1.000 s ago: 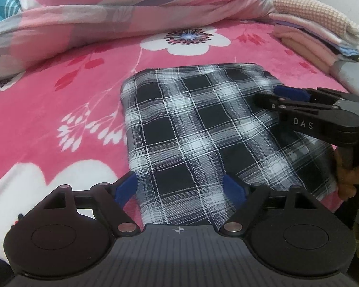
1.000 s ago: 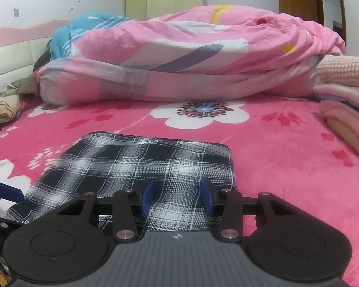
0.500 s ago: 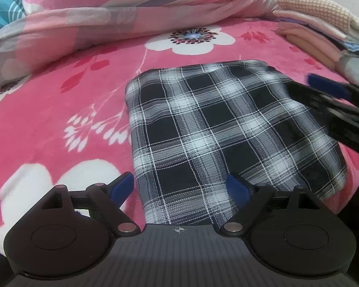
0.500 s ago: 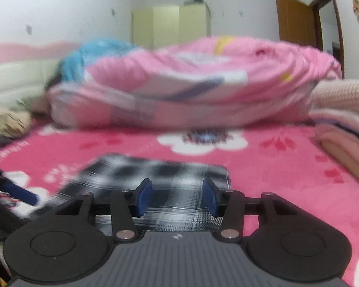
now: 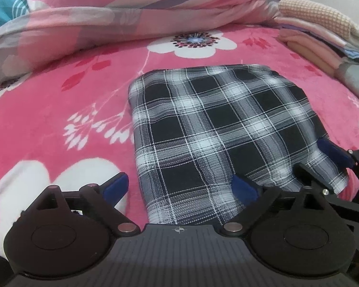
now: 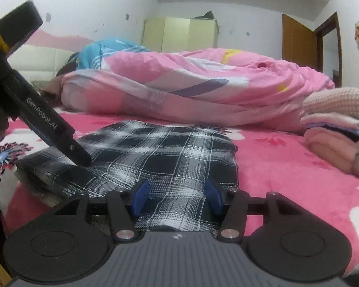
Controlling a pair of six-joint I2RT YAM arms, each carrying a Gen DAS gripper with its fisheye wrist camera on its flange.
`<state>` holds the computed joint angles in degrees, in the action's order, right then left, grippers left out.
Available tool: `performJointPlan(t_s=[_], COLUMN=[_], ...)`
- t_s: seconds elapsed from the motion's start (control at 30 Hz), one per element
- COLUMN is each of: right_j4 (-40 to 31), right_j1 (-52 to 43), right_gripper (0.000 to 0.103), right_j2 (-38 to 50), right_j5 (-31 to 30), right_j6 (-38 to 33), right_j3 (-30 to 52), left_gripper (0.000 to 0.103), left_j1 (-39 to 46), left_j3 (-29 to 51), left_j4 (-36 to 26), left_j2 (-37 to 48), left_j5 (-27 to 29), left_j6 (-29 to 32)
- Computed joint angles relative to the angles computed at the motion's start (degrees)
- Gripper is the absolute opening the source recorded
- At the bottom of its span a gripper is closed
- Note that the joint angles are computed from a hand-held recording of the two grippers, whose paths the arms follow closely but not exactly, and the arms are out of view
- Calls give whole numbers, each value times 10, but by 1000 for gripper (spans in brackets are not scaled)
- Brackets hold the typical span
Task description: Fold clothes
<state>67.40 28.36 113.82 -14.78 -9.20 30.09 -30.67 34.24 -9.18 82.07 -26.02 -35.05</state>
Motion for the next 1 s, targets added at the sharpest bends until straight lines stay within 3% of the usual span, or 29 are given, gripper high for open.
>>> performJointPlan(t_s=[0.23, 0.77, 1.0], right_j4=[19, 38, 37], right_j1=[-4, -4, -5], right_gripper=[57, 58, 58], right_j2=[5, 12, 12], right_j5=[-5, -5, -8], right_j6=[3, 9, 11], right_j3=[-11, -18, -18], left_gripper=[103, 103, 103], left_j1=[-6, -49, -42], left_j3=[9, 47, 71], left_j4=[-11, -57, -109], left_j2=[12, 51, 43], left_j5=[-15, -96, -87], left_j6=[-17, -26, -61])
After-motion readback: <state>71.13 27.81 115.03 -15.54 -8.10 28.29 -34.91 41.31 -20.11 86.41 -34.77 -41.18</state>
